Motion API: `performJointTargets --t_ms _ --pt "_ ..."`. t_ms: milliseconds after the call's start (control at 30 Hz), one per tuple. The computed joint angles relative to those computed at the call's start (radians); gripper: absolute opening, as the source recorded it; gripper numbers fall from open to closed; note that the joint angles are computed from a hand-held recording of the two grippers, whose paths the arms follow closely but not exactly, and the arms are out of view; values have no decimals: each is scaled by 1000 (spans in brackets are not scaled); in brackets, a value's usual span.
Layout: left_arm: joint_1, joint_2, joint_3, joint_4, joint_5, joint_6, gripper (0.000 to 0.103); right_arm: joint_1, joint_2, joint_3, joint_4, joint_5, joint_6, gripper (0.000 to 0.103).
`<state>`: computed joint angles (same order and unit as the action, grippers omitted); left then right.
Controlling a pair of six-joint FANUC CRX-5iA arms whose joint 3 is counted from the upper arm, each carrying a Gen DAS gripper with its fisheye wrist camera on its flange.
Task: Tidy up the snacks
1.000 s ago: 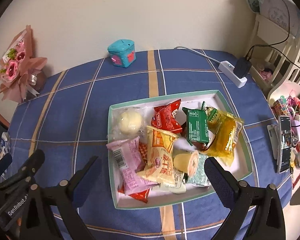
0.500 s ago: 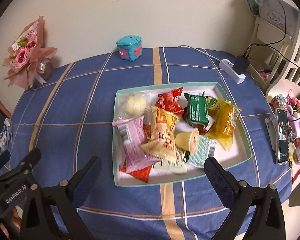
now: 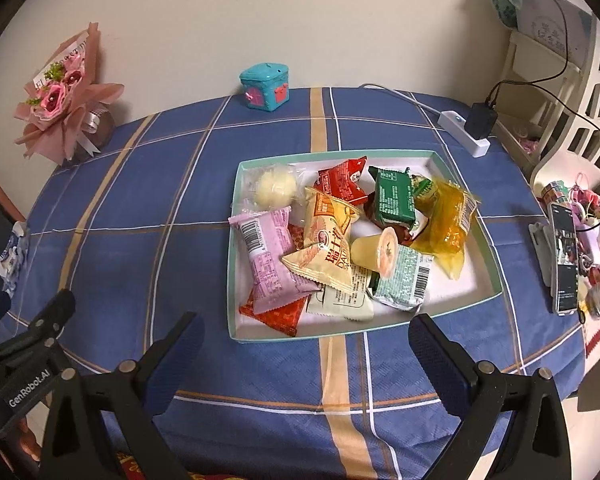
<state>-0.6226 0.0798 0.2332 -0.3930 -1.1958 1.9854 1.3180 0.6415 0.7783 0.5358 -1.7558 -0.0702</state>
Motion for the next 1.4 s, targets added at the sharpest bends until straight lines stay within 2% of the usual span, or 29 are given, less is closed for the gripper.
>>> performJointTargets --t_ms 533,1400 --pt "-8 11 22 -22 -41 -23 103 3 -2 2 8 -9 -2 103" --pt "43 -6 -20 86 18 -102 103 -2 8 17 -3 -18 6 103"
